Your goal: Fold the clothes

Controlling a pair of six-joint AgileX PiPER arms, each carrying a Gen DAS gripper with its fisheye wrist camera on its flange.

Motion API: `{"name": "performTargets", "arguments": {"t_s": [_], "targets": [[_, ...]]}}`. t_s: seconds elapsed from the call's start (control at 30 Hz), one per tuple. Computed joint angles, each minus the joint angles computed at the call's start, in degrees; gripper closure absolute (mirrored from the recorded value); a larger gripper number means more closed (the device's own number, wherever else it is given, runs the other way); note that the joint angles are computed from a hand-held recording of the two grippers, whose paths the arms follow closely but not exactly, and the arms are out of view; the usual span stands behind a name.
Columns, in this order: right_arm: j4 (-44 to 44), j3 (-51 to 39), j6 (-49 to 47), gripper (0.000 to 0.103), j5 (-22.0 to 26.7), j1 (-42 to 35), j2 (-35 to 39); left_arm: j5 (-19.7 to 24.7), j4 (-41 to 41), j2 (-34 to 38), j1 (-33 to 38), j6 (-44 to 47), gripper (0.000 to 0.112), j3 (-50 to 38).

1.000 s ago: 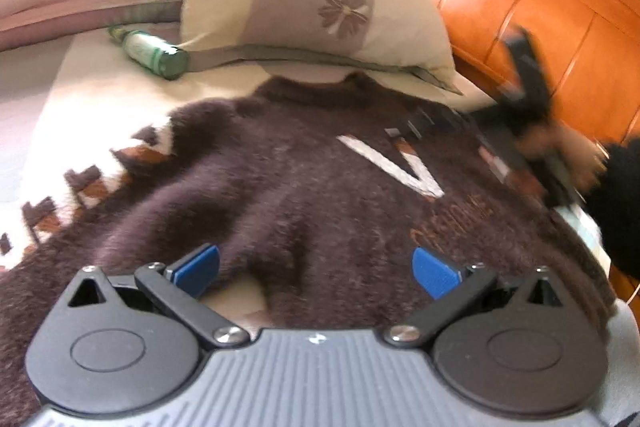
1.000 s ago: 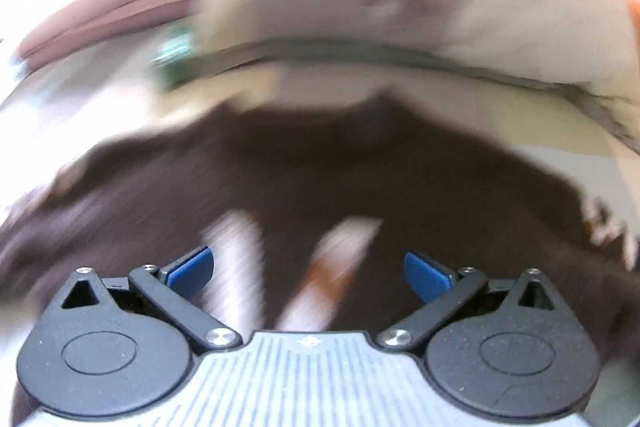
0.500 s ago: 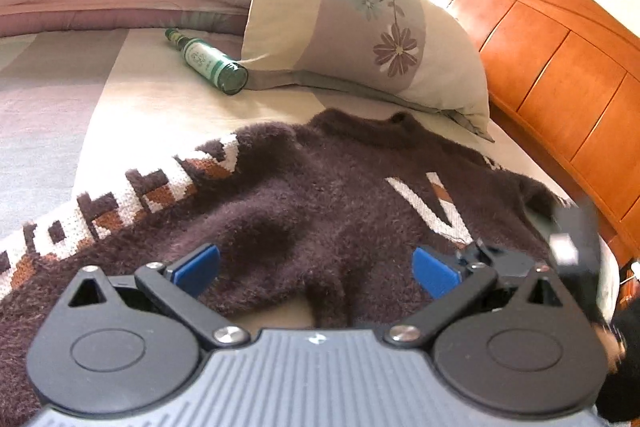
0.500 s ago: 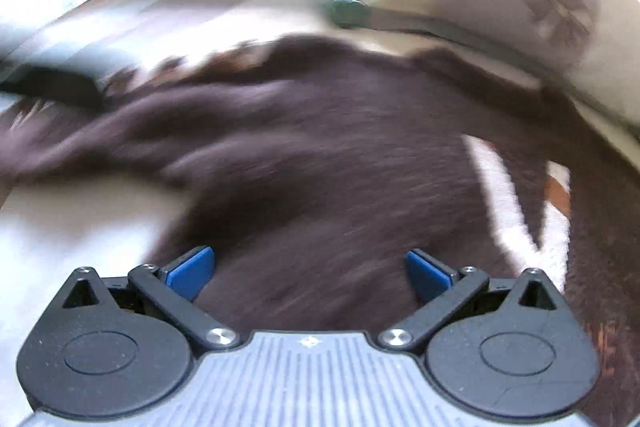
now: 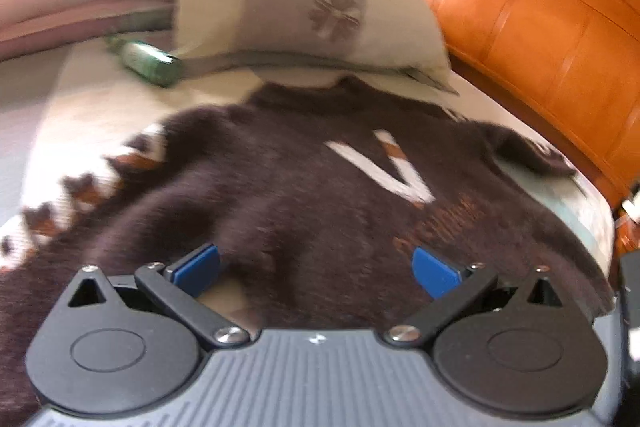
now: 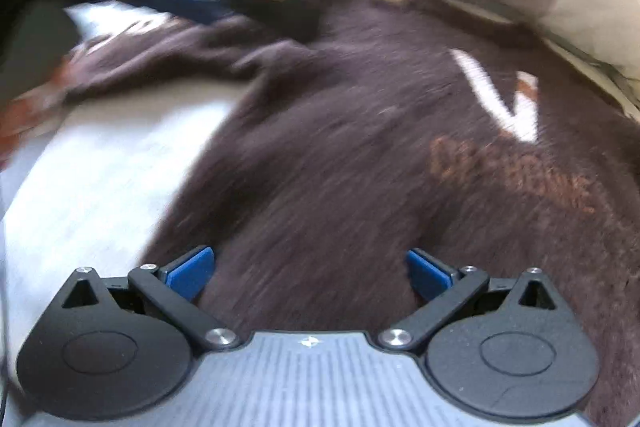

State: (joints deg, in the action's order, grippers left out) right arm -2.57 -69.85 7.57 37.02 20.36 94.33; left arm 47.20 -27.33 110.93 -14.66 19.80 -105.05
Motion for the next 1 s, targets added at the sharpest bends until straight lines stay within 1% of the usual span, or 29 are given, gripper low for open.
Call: {"name": "performTargets", "arguments": {"t_s": [0.07, 0.13, 0.23, 0.3, 0.33, 0.37, 0.43, 0.47, 0.53, 0.57, 0.63, 0.67, 0.73, 0.8, 0.87, 0.93, 1.0], "targets": [[7.9, 1.8, -8.4, 0.0, 1.2, -3.2, -2.9, 1.1, -2.1, 1.0, -0.9, 2.0, 0.01, -0.5], [12.6, 4.6, -13.0, 0.0, 0.7, -6.4, -6.0, 1.4, -4.6, 1.3, -1.5, 4.7, 0.01, 0.4], [12.6, 8.7, -14.9, 0.0, -1.5, -12.4, -10.3, 2.0, -9.8, 2.8, -1.6, 8.8, 0.01, 1.3], [10.9, 9.6, -15.0, 0.0, -3.6, -17.0, -10.9, 3.4, -11.5, 4.9, -1.3, 9.5, 0.01, 0.7], [9.0, 8.9, -14.0, 0.0, -4.6, -19.2, -10.3, 4.4, -11.0, 6.2, -1.3, 8.5, 0.01, -0.1], [9.0, 7.6, -14.5, 0.0, -5.5, -21.7, -8.9, 4.3, -10.9, 6.9, -1.4, 8.8, 0.01, 0.0], [10.4, 4.2, -16.3, 0.0, -7.1, -26.5, -5.3, 2.8, -11.9, 6.0, -1.5, 13.1, 0.01, 2.2], [13.3, 2.4, -19.3, 0.0, -7.6, -28.9, -3.3, 2.4, -11.4, 5.7, -1.8, 14.4, 0.01, 2.7], [17.8, -2.6, -22.9, 0.0, -8.6, -31.4, 2.2, 1.6, -10.0, 5.1, -2.4, 14.8, 0.01, 3.5], [19.8, -4.8, -24.6, 0.0, -8.1, -32.3, 4.7, 1.0, -9.4, 4.9, -2.7, 14.9, 0.01, 3.9], [19.1, -7.8, -23.7, 0.0, -7.5, -33.0, 8.9, -0.6, -7.8, 4.2, -3.6, 16.1, 0.01, 5.3], [19.3, -6.6, -24.9, 0.0, -8.2, -33.2, 8.8, -1.5, -7.0, 3.7, -4.0, 16.8, 0.01, 6.2], [21.1, -2.3, -29.3, 0.0, -11.0, -33.7, 7.2, -2.6, -5.4, 3.3, -4.8, 16.8, 0.01, 6.9], [20.6, 2.2, -29.2, 0.0, -10.7, -34.5, 3.4, -3.4, -4.8, 3.2, -5.0, 17.0, 0.01, 7.3], [21.5, 8.5, -29.9, 0.0, -9.1, -36.8, -2.5, -3.7, -4.4, 3.1, -5.1, 17.2, 0.01, 7.5], [23.3, 16.6, -32.4, 0.0, -10.3, -39.1, -9.2, -3.5, -2.9, 3.3, -5.6, 15.5, 0.01, 6.9], [24.2, 23.4, -33.8, 0.0, -12.1, -40.3, -15.1, -2.3, 0.1, 3.2, -6.5, 11.6, 0.01, 5.5]]}}
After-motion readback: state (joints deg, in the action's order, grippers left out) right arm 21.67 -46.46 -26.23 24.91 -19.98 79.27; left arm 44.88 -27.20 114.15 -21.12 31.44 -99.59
